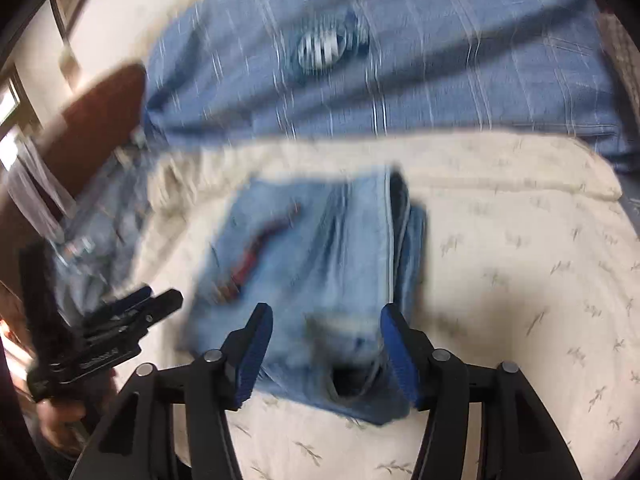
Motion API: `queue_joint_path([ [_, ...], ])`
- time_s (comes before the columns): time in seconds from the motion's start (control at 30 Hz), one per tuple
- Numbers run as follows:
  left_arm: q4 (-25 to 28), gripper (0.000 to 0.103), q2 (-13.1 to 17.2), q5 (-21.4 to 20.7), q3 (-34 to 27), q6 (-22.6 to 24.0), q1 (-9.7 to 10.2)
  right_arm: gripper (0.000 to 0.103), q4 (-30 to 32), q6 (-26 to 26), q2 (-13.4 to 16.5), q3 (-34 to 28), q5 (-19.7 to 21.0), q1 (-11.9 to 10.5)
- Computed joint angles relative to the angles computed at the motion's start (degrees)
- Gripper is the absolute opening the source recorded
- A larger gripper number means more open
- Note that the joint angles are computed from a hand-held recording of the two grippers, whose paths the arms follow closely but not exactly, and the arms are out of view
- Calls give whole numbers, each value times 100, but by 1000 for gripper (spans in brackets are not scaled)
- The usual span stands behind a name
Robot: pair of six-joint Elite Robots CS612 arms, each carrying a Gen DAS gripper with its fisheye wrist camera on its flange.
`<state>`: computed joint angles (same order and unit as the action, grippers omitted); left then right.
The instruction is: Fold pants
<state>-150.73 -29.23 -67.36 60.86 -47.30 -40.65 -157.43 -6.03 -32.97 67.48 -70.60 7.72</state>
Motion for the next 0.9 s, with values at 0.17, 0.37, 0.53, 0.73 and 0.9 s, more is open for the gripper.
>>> queue_joint_path([
  [0.17,301,85,120,624,-188,175,-122,68,331,-207,104,-116,-676,124],
  [0.37,-230,85,-241,681,356,20,-200,70,-997,195,-247,589,-110,-47],
  [0.53,-470,87,-478,1037,732,126,-402,77,-1770,119,-527,1291,-177,-80],
  [0.73,-507,91,-631,1418,987,-22,-614,89,-2527,-48,-735,1926,-383,-84],
  [0.9,-397,91,-690,1553,1039,-93,-692,90,-2947,-251,-815,2115,-685,-27],
])
